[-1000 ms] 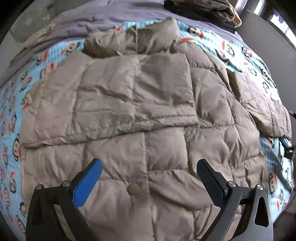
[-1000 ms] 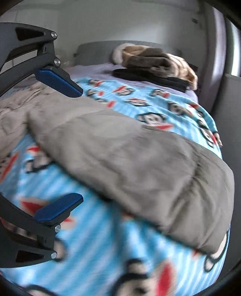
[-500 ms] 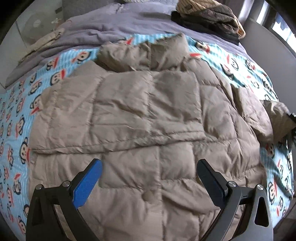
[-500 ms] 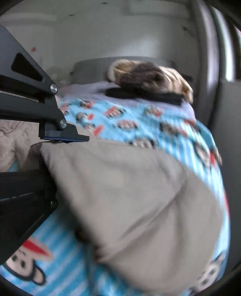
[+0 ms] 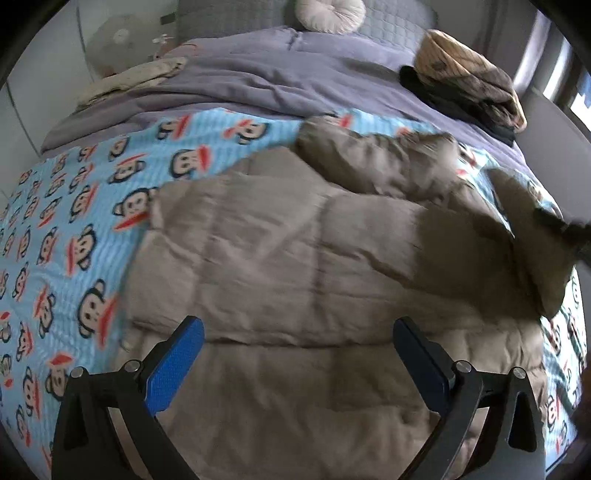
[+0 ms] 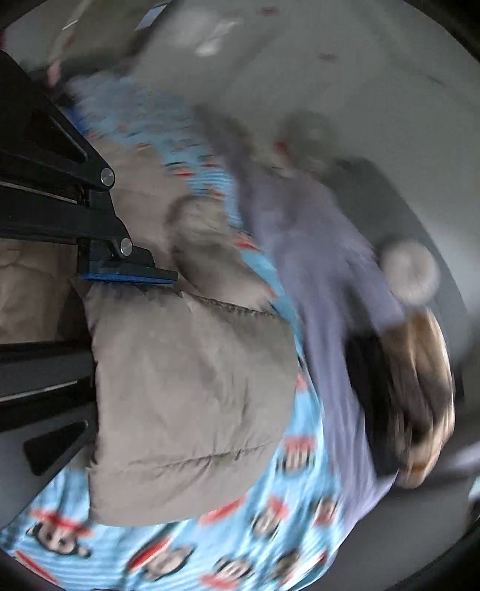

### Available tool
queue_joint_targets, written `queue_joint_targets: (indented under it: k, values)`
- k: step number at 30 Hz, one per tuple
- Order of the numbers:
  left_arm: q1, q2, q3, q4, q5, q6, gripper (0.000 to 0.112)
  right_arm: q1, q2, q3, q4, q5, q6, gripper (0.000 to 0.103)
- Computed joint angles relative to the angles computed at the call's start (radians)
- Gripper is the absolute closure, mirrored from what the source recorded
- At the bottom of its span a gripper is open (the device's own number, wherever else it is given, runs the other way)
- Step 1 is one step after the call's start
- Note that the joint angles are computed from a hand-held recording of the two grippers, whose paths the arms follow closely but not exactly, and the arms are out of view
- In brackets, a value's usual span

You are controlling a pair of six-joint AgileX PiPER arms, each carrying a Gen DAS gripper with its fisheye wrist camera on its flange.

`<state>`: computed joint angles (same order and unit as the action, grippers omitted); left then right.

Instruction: Fold large clothes

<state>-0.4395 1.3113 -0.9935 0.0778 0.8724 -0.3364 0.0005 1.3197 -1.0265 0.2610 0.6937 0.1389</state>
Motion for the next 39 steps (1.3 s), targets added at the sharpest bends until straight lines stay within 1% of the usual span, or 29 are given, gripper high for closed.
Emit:
queue_joint_targets:
  k: [2,5,7,9,10,11,12,13,14,15,16,17,18,19,20,21,22,25,27,29,31,33,34,35,36,37,38,39]
  values:
    - [0.058,0.002,0.008,-0.023,-0.015,0.051,0.01,0.148,0.071,0.001,-0.133,-0.034,0.152,0.093]
    - [0.129,0.023,0.02,-0.05,-0.043,0.122,0.01,0.265,0.193,-0.014,-0.256,-0.046,0.314,0.093]
    - [0.164,0.043,0.024,-0.082,-0.055,0.164,0.01,0.274,0.249,-0.007,-0.253,-0.039,0.362,0.093]
    - [0.185,0.051,0.026,-0.121,-0.061,0.204,0.01,0.248,0.256,0.003,-0.201,-0.027,0.373,0.092]
    - [0.194,0.055,0.026,-0.136,-0.065,0.225,0.01,0.22,0.244,0.011,-0.146,-0.019,0.345,0.087]
    - [0.201,0.058,0.025,-0.152,-0.069,0.247,0.01,0.196,0.228,0.02,-0.099,-0.006,0.32,0.076]
    - [0.205,0.059,0.024,-0.165,-0.073,0.263,0.01,0.162,0.192,0.04,-0.04,0.007,0.293,0.068]
    - [0.212,0.061,0.024,-0.18,-0.078,0.281,0.01,0.134,0.143,0.073,-0.012,-0.001,0.294,0.051]
    - [0.228,0.069,0.02,-0.214,-0.081,0.319,0.01,0.11,0.093,0.108,-0.005,-0.02,0.31,0.043]
    - [0.235,0.074,0.016,-0.237,-0.078,0.339,0.01,0.085,0.049,0.137,-0.005,-0.036,0.33,0.043]
    - [0.257,0.085,0.01,-0.285,-0.075,0.385,0.01,0.043,0.002,0.167,-0.006,-0.047,0.359,0.043]
    - [0.268,0.092,0.005,-0.316,-0.07,0.41,0.011,0.011,-0.017,0.175,-0.001,-0.046,0.372,0.043]
    - [0.28,0.099,0.001,-0.344,-0.068,0.435,0.016,-0.047,-0.032,0.192,0.033,-0.059,0.365,0.043]
    - [0.289,0.103,-0.002,-0.362,-0.063,0.455,0.017,-0.081,-0.03,0.196,0.062,-0.065,0.352,0.045]
    - [0.298,0.11,-0.007,-0.375,-0.057,0.471,0.017,-0.128,-0.023,0.2,0.113,-0.078,0.319,0.066]
    - [0.312,0.112,-0.009,-0.395,-0.052,0.489,0.017,-0.152,-0.008,0.188,0.142,-0.087,0.285,0.079]
    - [0.336,0.113,-0.013,-0.432,-0.039,0.524,0.017,-0.145,0.014,0.161,0.131,-0.091,0.28,0.092]
    - [0.41,0.118,-0.024,-0.535,0.005,0.624,0.017,-0.046,0.051,0.073,0.032,-0.089,0.307,0.092]
    - [0.466,0.124,-0.035,-0.608,0.043,0.69,0.017,0.071,0.088,0.007,-0.027,-0.082,0.311,0.092]
    - [0.537,0.141,-0.044,-0.715,0.098,0.776,0.017,0.166,0.151,-0.064,-0.06,-0.073,0.313,0.092]
    - [0.587,0.165,-0.057,-0.796,0.15,0.827,0.017,0.252,0.198,-0.101,-0.085,-0.065,0.316,0.092]
    - [0.62,0.192,-0.072,-0.857,0.196,0.86,0.017,0.324,0.264,-0.151,-0.065,-0.015,0.272,0.091]
    - [0.629,0.207,-0.078,-0.882,0.215,0.872,0.017,0.339,0.274,-0.151,-0.062,0.005,0.261,0.09]
    - [0.631,0.223,-0.085,-0.9,0.234,0.88,0.017,0.365,0.305,-0.172,-0.057,0.052,0.254,0.082]
    - [0.631,0.234,-0.087,-0.909,0.245,0.886,0.017,0.373,0.313,-0.169,-0.042,0.076,0.245,0.075]
    - [0.625,0.248,-0.089,-0.916,0.254,0.89,0.017,0.375,0.302,-0.153,-0.032,0.088,0.242,0.059]
    - [0.616,0.258,-0.088,-0.918,0.258,0.892,0.017,0.372,0.279,-0.12,-0.025,0.093,0.249,0.049]
    - [0.604,0.273,-0.087,-0.919,0.259,0.891,0.017,0.36,0.238,-0.073,-0.025,0.092,0.263,0.047]
